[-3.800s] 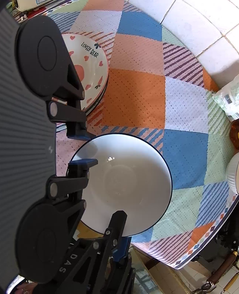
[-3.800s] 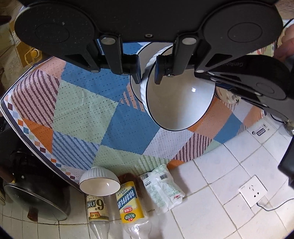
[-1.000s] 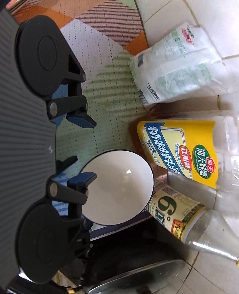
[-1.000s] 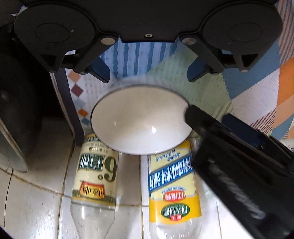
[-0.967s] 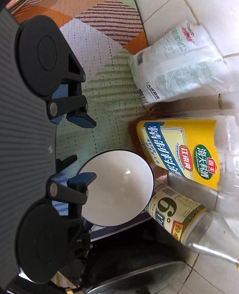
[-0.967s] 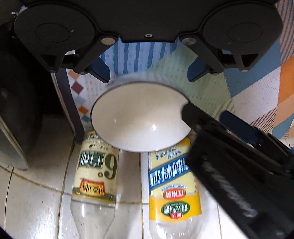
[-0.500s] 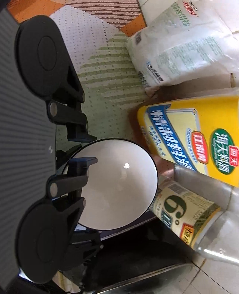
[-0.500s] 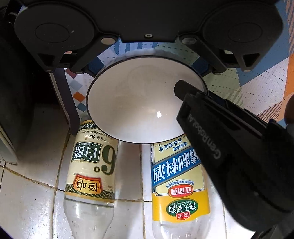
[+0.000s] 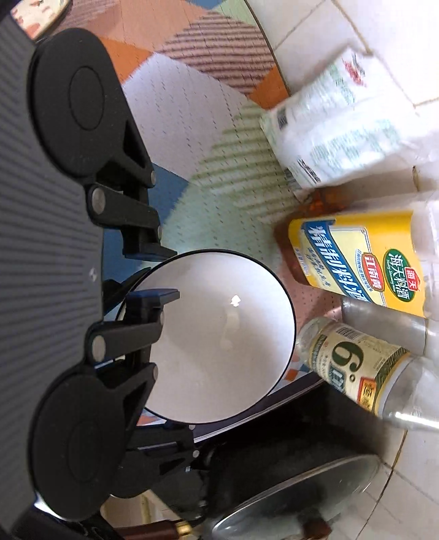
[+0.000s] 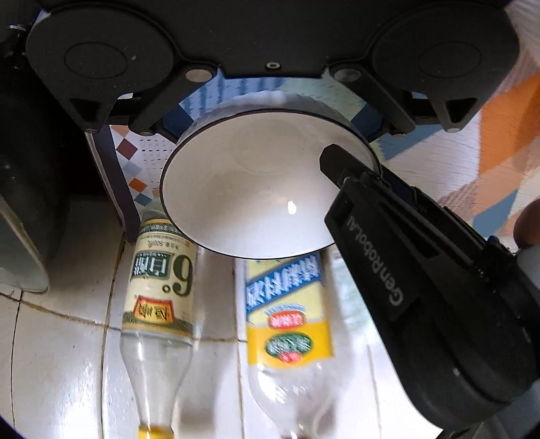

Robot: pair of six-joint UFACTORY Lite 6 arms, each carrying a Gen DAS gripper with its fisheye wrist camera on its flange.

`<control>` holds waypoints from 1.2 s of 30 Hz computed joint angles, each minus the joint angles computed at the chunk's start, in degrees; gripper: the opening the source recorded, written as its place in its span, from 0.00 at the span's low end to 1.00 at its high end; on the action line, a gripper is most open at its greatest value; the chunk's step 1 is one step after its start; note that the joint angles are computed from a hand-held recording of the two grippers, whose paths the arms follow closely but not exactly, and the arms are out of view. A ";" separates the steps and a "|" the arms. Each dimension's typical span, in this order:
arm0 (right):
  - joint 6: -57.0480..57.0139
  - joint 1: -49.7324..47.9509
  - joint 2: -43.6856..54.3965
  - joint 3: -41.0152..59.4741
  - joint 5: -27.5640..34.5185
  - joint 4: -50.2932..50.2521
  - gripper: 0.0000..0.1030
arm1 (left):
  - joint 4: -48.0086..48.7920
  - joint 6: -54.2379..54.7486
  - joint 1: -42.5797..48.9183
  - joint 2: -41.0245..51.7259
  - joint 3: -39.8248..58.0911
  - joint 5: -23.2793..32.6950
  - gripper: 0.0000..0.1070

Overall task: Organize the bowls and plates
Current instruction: 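Carry the third bowl with the left gripper onto the bowl stack and open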

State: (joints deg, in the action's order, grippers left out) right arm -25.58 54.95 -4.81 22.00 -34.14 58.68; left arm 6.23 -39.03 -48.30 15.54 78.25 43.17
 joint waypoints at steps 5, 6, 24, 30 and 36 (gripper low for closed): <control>-11.64 10.65 -6.10 0.38 -3.08 18.71 0.95 | 2.61 -0.89 -3.52 -12.43 -7.71 2.84 0.15; -15.27 13.82 -7.15 1.00 -4.57 23.41 0.94 | 3.35 -1.80 -4.47 -14.32 -8.67 3.37 0.15; -25.05 49.63 5.62 22.83 -27.27 51.64 0.94 | 4.38 -3.05 -12.77 -49.53 -24.37 27.53 0.16; -23.07 55.66 10.05 27.84 -28.06 52.39 0.94 | 5.48 -11.16 -20.09 -58.50 -27.73 35.10 0.16; -24.54 55.70 13.66 31.91 -23.99 52.47 0.94 | 1.36 -9.35 -15.09 -66.59 -33.20 37.54 0.16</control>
